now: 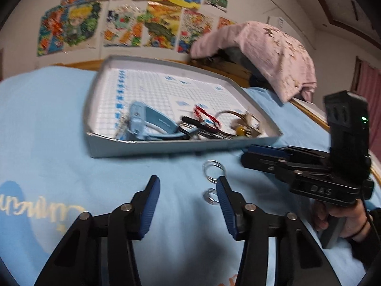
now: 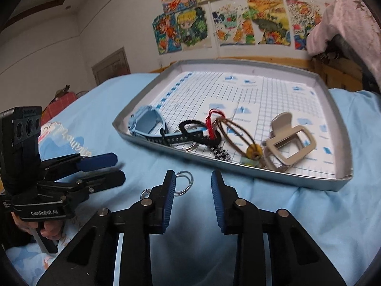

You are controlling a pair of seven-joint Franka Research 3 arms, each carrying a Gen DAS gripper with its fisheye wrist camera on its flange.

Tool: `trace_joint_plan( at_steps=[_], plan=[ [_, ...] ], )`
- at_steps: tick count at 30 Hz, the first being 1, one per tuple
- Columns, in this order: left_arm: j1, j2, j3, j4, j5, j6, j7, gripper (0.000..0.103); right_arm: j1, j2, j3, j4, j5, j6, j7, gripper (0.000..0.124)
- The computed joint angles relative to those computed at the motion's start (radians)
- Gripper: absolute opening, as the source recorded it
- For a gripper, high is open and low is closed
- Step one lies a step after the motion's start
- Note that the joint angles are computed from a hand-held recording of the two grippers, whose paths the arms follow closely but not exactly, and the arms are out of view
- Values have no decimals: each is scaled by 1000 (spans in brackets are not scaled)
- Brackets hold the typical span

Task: Organize jewelry
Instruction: 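Grasp one silver ring with the left tool while the right tool grasps the other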

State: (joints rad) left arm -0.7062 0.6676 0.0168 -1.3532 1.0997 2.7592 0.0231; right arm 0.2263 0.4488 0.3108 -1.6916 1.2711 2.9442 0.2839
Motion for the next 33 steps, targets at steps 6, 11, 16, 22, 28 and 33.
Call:
trace_joint_plan(
  at_steps=[6,11,16,22,28,33],
  plan=[
    [74,59,-87,46,-194,51,219,36,28,32,-35,34,-161,-45,153,28],
    [99,104,-125,93,-346,49,370,29,43,67,-56,77,-312,-88,290,19],
    [118,126,-151,111,-465,54,487,29,56,97,-71,115,-447,-128,404,19],
    [114,166,-157,172,-587,-6,598,13,61,129,-82,158,-562,-186,515,19],
    [107,156,-135,139,-634,42,601,8,66,154,-96,199,-635,-253,598,18],
    [88,136,-94,92,-622,110,554,8,61,164,-86,207,-657,-241,633,3]
  ],
)
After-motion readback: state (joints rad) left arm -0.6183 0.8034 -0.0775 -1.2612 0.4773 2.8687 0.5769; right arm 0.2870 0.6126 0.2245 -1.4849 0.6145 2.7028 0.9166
